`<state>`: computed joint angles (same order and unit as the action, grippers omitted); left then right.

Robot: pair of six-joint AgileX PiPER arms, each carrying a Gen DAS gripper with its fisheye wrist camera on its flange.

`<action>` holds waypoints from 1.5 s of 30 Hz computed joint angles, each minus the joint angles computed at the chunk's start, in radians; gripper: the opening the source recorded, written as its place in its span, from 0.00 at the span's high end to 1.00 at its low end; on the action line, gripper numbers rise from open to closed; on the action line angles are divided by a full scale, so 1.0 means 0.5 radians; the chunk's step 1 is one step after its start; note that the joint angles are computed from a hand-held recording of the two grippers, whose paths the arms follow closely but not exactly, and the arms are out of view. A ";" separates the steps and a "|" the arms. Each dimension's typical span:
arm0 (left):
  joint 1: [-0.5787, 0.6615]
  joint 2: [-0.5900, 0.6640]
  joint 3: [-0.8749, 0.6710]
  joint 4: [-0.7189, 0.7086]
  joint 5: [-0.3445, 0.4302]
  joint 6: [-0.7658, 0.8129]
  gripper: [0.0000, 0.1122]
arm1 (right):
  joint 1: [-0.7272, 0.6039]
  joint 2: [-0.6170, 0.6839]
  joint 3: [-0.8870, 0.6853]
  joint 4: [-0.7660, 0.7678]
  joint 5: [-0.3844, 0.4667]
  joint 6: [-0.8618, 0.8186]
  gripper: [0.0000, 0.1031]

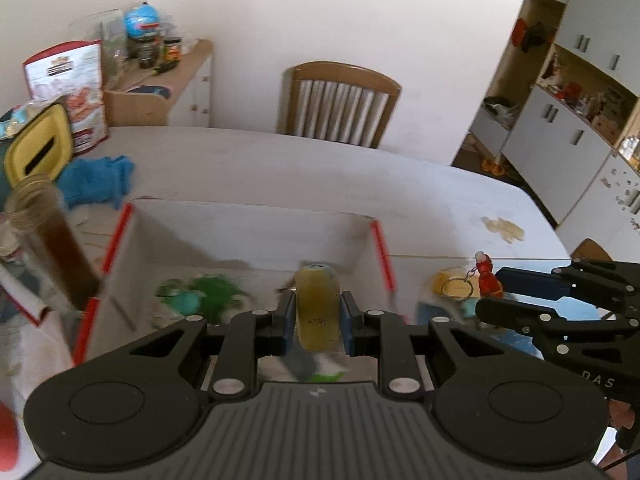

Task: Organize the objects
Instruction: 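Carry the cylinder into the box with the left tool while the right tool carries the red toy there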

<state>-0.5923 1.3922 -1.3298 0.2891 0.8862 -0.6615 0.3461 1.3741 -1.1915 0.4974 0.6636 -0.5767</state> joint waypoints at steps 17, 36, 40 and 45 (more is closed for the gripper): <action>0.523 0.054 0.201 -0.231 -0.144 0.538 0.80 | 0.635 0.619 -0.486 -0.710 -0.011 0.709 0.68; 0.666 0.604 -0.060 -0.437 -0.132 0.902 0.80 | 0.714 1.040 -0.807 -0.772 0.303 0.906 0.68; 0.687 0.616 -0.052 -0.512 -0.140 0.961 0.80 | 0.687 1.059 -0.819 -0.716 0.325 0.915 0.68; 0.686 0.611 -0.040 -0.521 -0.153 0.968 0.80 | 0.660 1.076 -0.831 -0.644 0.355 0.894 0.67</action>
